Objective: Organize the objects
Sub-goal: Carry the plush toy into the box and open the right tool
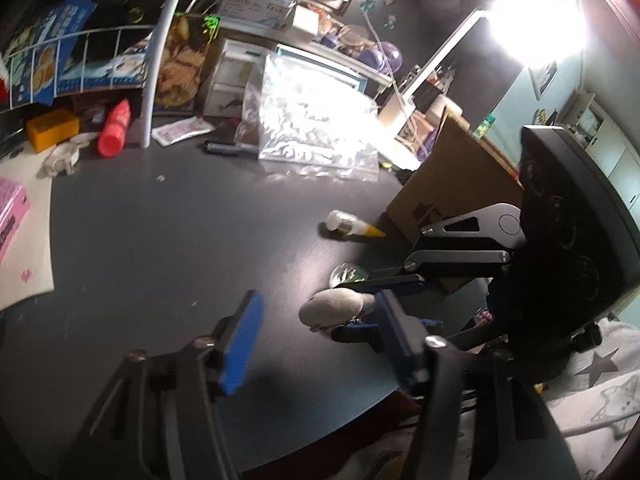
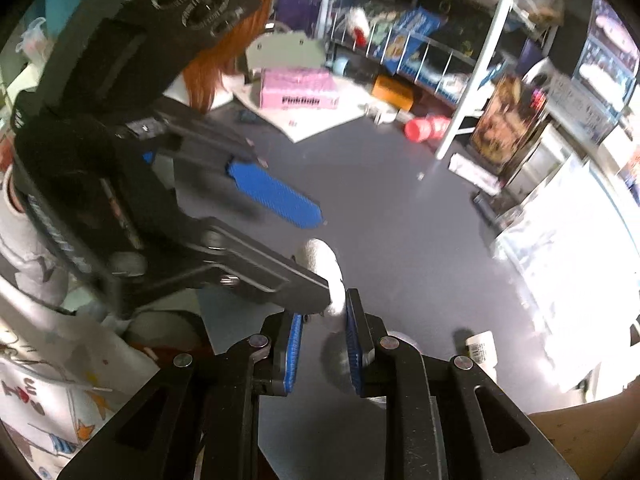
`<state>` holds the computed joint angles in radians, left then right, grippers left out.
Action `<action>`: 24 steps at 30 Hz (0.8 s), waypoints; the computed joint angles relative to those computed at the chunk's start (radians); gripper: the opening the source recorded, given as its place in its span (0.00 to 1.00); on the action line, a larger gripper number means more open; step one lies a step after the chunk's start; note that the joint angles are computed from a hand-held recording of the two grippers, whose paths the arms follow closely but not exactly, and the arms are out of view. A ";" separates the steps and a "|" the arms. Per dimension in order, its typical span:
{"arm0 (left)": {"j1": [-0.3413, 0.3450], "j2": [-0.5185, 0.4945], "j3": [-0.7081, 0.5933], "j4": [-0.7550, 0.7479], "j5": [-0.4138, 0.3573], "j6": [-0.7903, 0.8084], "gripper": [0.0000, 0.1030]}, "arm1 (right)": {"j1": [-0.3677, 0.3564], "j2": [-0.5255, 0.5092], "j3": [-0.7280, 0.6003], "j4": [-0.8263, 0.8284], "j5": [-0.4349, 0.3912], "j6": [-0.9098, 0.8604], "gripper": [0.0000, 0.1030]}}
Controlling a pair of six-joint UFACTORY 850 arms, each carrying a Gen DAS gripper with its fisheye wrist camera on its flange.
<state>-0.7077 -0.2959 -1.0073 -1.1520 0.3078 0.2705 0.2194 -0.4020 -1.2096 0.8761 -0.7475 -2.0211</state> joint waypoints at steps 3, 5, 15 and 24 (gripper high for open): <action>0.003 0.008 -0.004 0.058 0.010 -0.047 0.38 | -0.008 0.020 0.003 0.040 0.005 -0.041 0.15; 0.006 0.016 -0.008 0.147 0.014 -0.115 0.31 | -0.012 0.030 0.001 0.058 0.008 -0.054 0.15; 0.001 0.009 -0.112 -0.048 0.024 0.212 0.28 | -0.049 0.084 0.000 0.157 0.030 -0.119 0.15; 0.012 -0.058 -0.270 -0.184 -0.015 0.473 0.28 | -0.109 0.095 -0.043 0.213 0.033 -0.127 0.15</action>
